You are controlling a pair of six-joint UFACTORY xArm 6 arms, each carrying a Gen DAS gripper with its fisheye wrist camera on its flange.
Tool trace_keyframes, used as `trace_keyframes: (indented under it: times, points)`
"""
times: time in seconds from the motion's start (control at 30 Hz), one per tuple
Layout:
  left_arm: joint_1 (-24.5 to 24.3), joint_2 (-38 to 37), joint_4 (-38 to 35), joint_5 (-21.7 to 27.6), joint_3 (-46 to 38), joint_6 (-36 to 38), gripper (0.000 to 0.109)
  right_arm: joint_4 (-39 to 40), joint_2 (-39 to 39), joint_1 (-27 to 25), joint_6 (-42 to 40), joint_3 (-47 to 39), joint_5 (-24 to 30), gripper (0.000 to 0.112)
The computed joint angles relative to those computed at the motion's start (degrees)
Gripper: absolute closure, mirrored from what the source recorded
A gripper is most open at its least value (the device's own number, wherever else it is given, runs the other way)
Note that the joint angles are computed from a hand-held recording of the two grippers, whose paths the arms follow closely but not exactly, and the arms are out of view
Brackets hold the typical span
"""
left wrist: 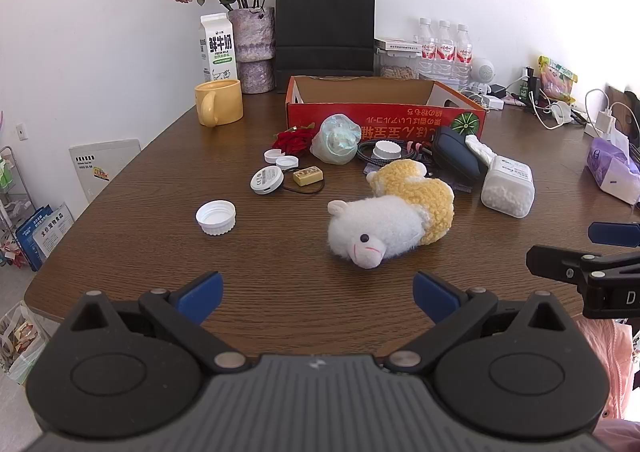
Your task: Organize objects
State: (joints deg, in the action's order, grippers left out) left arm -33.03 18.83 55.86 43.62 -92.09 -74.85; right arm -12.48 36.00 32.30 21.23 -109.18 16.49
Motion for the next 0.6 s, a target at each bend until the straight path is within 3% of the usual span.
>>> trace_keyframes:
  times: [0.6]
  points:
    - [0.0, 0.0, 0.0, -0.1, 0.1, 0.1, 0.006, -0.3, -0.3, 0.2, 0.4, 0.2, 0.2, 0.009]
